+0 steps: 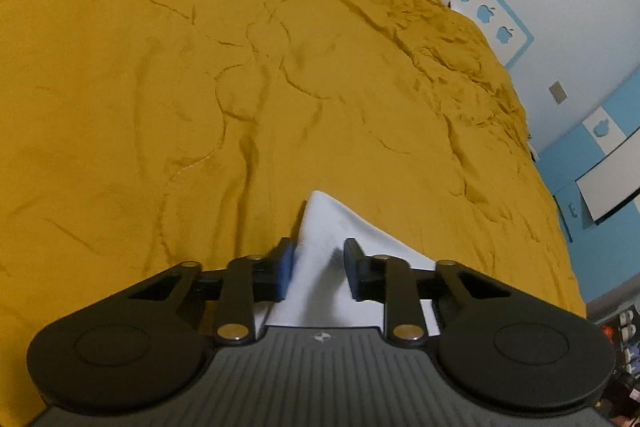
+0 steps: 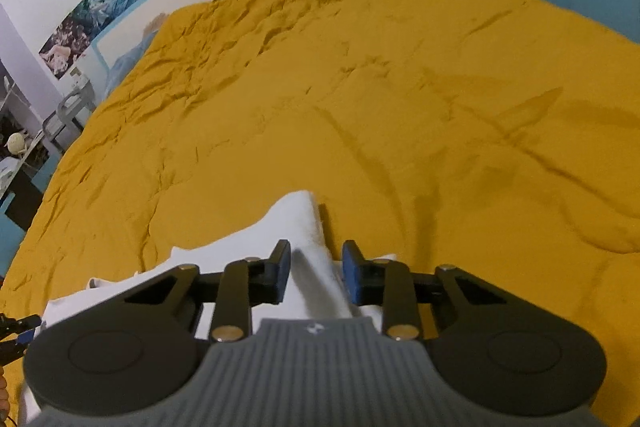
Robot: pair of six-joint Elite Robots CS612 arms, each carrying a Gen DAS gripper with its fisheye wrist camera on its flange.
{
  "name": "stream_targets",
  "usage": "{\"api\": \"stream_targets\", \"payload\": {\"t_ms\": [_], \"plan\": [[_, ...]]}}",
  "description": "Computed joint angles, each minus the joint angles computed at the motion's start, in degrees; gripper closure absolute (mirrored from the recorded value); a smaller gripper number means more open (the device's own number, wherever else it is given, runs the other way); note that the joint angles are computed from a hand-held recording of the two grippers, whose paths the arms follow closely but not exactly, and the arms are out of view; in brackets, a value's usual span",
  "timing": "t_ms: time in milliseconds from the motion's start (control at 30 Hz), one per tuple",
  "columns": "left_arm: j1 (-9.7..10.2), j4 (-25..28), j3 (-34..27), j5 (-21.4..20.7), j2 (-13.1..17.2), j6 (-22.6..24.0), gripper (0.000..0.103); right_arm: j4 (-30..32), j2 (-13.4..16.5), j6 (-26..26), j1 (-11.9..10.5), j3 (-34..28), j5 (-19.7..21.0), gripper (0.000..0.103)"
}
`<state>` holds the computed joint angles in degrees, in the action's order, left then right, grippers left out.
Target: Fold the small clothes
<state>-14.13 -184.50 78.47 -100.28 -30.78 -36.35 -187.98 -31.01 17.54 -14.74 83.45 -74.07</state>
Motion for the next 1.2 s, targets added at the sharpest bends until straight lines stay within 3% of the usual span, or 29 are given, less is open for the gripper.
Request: {"api": "stream_targets", "payload": {"t_ms": [33,100,233,367,467,533,600,667,767,900,1033,1200], "plan": [[-0.05,-0.2,-0.2,0.0,0.1,0.1,0.093,1.2,0.4,0.1,-0.2,-0.9,0.7,0.093],[-0.40,-3.2,0.7,1.3,-0.1,1.1,0.094,1.0,0.7,0.5,-0.3,-1.3,0.9,0.100],[-1.21,-8.4,1.6,4.2,-0.4,5.0,0.094,-7.8,0.9,0.6,-0.4,-0.2,0.9,0.101],[-1.65,-4.6,-0.2,5.2,0.1,7.4,0.094,-5.0,1.1,0.5,0.0,-1.2,-0.9,0.102],[-1.89,-0.2,-0.4,6.0,-0.4,8.4,0.085,-1.5,0.7,2.2,0.2,-1.3,-2.6,0.100],[-1.76,-1.2,0.8,5.8,-1.2,8.6,0.084,-2.1,0.1,2.4,0.4,-0.5,-4.4,0.095],[-1.55,-0.6,2.5,5.6,-2.5,9.6,0.084,-2.3,-1.2,2.2,-0.1,1.3,-3.5,0.095],[-1.30,-0.3,4.8,4.2,-4.3,11.2,0.084,-1.8,-3.1,1.4,-0.6,3.9,-2.7,0.093],[-1.47,-1.0,9.6,3.4,-7.6,13.2,0.084,-3.0,-7.1,-1.3,-1.7,10.4,-0.7,0.075],[-2.08,-3.2,16.4,3.0,-11.3,14.4,0.084,-6.5,-12.3,-2.8,-3.3,20.0,1.5,0.072],[-2.69,-9.7,22.8,4.3,-13.2,10.8,0.084,-12.2,-15.0,0.6,-4.8,27.8,2.8,0.067],[-2.94,-12.0,26.8,4.3,-14.0,4.3,0.084,-16.1,-15.3,9.5,-6.3,33.6,3.6,0.060]]}}
